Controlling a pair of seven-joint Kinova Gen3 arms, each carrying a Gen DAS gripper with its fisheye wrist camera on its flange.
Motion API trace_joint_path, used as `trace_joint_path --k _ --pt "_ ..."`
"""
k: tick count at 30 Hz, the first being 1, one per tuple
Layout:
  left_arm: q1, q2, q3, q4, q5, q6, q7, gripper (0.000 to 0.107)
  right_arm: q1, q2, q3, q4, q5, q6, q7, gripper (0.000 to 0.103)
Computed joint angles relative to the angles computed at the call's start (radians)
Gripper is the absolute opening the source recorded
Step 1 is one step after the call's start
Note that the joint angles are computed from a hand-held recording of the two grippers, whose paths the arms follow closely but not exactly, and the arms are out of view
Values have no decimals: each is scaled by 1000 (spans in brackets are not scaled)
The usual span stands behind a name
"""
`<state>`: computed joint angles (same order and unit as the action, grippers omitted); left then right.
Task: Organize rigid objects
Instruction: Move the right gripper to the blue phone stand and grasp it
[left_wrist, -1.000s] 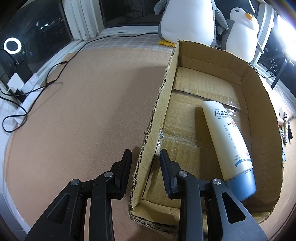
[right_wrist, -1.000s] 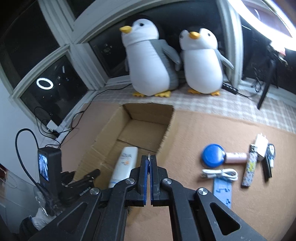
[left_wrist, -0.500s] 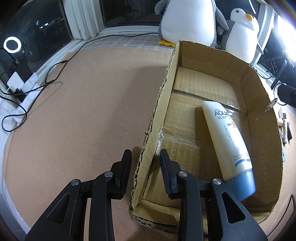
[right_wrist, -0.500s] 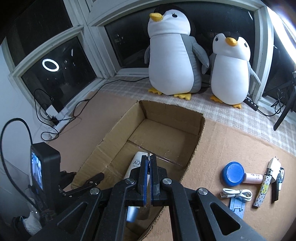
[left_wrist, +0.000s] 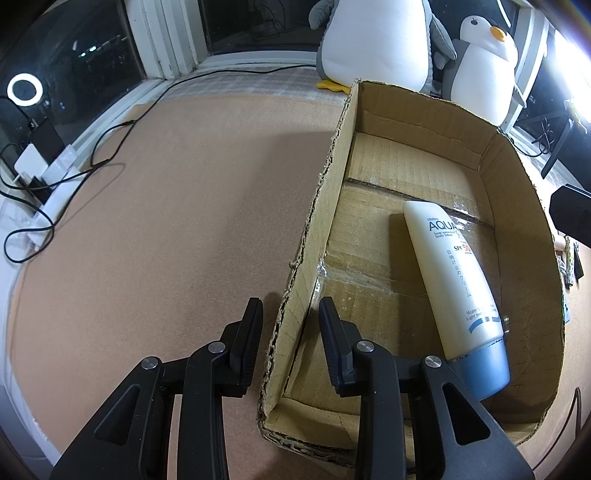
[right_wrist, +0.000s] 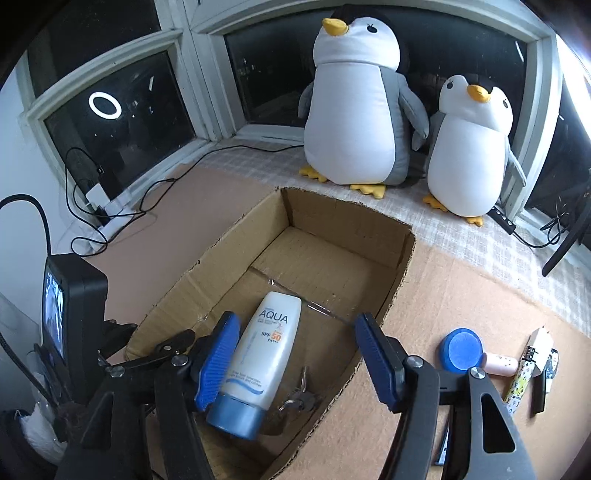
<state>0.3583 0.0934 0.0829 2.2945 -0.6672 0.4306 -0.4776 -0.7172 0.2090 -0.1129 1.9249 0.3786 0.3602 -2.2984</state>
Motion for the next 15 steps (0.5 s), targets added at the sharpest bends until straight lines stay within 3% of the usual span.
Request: trace_joint_path --k 9,15 --pt "0 0 0 2 -4 -1 2 30 4 -25 6 26 25 30 -51 62" --pt "-1 0 0 2 -4 -1 2 30 45 -88 1 113 53 11 -115 62"
